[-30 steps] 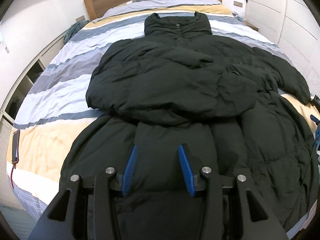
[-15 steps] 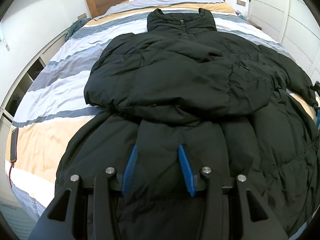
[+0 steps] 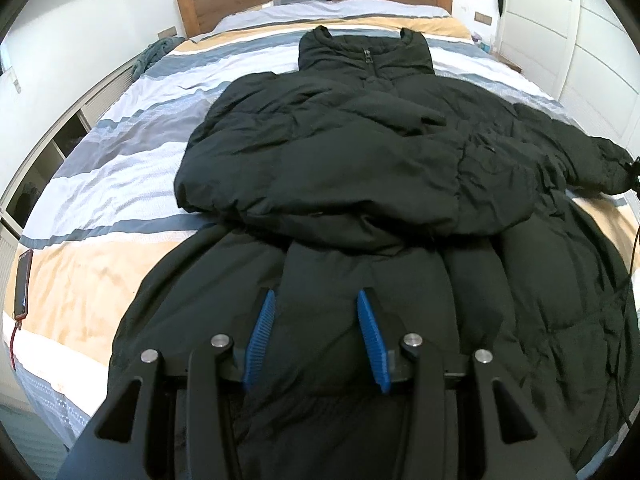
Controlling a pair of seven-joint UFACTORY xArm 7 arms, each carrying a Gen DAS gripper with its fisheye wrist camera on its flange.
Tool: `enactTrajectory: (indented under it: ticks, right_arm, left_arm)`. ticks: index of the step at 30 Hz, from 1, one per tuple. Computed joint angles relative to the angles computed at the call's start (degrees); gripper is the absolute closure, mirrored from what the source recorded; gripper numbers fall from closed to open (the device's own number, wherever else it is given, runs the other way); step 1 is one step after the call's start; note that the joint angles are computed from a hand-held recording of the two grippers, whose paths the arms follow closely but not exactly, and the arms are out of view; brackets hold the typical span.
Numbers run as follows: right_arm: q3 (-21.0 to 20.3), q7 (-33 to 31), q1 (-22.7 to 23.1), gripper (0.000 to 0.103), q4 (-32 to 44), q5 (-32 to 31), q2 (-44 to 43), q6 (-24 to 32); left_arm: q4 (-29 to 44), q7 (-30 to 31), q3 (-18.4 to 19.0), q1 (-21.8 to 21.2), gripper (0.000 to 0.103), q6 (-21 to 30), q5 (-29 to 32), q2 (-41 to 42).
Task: Fold large clothes
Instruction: 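Grasp the sleeve cuff with the right tool and lift it, then lay the sleeve over the coat body and open the right tool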
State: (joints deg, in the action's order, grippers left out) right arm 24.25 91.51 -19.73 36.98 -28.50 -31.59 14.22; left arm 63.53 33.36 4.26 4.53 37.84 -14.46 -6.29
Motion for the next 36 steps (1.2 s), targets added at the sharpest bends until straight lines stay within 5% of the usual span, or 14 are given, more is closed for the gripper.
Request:
enactTrajectory:
  ticks: [13,26,36]
  right_arm:
    - [2.6,-9.2,9.1,0.095,19.9,-6.7,8.2,7.0]
    - [8.3,-16.5,25.0,0.095,41.7,-16.1,31.2,20.4]
    - [5.4,-20.2,37.6,0.095,52.4,-15.3,46.5,29.2]
  left_arm:
    - [0.3,4.6,3.5,2.0,0.062,2.1,-6.4,-3.2]
    - [2.4,8.6,6.7,6.3,0.062,5.3,-12.0,-2.3]
    - [3.5,10.2,7.9,9.7,0.062,7.2,-13.8,-1.7]
